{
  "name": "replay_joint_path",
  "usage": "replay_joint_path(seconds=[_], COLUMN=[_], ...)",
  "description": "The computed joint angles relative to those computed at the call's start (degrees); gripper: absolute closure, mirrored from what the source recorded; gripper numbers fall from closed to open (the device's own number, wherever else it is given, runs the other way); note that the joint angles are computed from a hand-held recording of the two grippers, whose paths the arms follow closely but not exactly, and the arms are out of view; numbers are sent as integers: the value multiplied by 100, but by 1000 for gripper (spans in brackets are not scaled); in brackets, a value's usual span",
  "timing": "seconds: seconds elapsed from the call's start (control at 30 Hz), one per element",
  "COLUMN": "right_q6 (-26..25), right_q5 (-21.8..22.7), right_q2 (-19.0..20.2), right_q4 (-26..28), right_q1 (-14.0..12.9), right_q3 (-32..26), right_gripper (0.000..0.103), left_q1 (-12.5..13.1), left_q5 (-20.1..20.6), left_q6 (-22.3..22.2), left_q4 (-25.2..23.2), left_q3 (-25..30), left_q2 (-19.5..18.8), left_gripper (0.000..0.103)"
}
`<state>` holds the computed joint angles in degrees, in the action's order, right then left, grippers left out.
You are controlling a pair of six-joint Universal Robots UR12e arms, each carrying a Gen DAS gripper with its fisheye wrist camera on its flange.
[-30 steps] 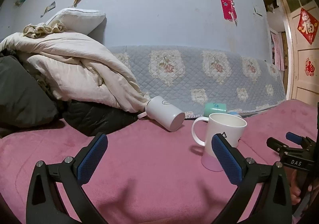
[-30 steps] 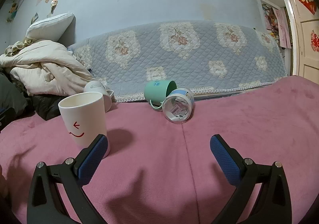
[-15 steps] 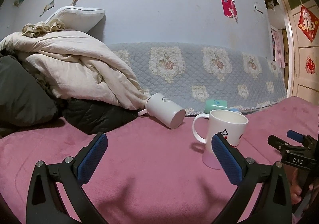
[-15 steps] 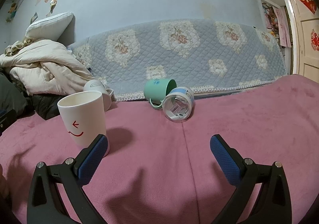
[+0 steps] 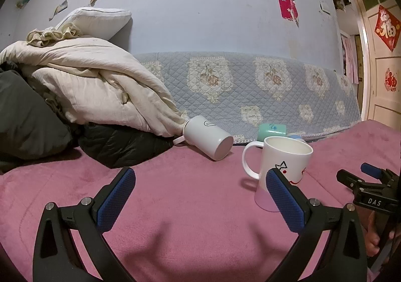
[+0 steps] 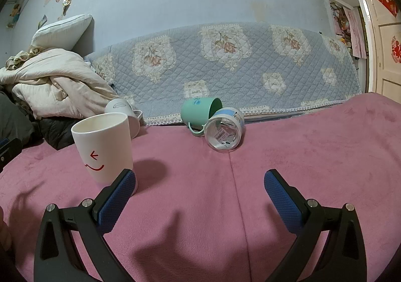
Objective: Flip cup upright
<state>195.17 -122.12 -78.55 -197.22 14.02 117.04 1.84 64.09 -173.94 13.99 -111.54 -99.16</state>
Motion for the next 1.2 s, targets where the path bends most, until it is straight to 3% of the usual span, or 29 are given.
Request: replay_joint_path(seconds=[1.2], right_q6=[35], right_q5=[24], right_q2=[10], right_q4=[22], right_q1=[-15], right_q3=[5], right_gripper=[0], left_q1=[-12], left_q5=[32], left_q6=[40], left_q4=[-73], left_q3=[7], left_q2=[5], left_gripper=[0])
